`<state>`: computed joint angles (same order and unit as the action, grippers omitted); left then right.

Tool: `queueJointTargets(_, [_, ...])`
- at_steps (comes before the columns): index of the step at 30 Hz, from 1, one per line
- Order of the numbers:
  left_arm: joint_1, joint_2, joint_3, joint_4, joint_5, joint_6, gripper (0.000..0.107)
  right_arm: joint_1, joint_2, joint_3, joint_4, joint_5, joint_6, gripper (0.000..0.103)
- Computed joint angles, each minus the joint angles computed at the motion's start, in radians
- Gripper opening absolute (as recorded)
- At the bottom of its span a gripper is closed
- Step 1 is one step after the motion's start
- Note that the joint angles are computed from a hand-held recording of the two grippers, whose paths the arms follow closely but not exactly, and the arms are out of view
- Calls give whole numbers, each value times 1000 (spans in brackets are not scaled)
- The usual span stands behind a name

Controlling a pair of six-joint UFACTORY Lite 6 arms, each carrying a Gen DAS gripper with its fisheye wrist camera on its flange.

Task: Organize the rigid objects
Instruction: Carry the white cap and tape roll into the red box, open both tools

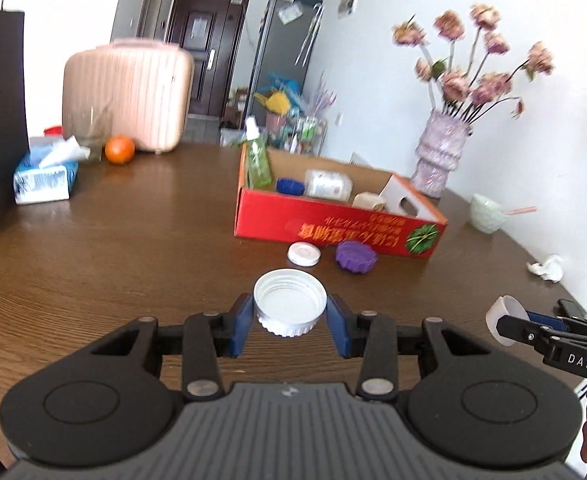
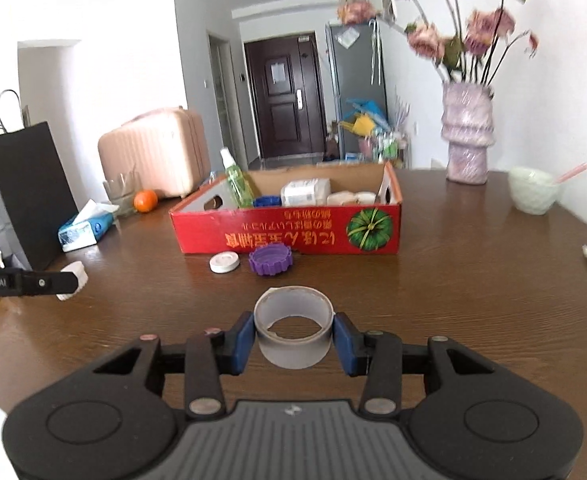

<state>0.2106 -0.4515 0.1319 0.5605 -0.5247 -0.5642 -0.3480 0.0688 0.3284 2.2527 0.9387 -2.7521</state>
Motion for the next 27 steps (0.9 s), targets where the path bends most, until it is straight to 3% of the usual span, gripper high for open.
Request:
queueJointTargets(5, [28,-225,-92,257,67,-272,41,-107,-107,-92,-116,36,26,42])
queueJointTargets(9, [43,-292,-120,344,85,-362,41,-135,-131,-113,-145,48,35,42])
queueJointTargets(12, [43,-265,-106,315,76,-332,41,-129,-124,-104,-138,49,34,42])
queueJointTargets(20, [-40,136,139,-10,-34,6,41,-12,-25,27,-12,0,-6,42])
queueJointTargets(24, [-67,389,373,-65,-49,74,41,69,78,199,54,-56,8,42])
queueJointTargets(27, [-77,588,605,-66,-7,84,41,128,197,392,84,-117,47,42])
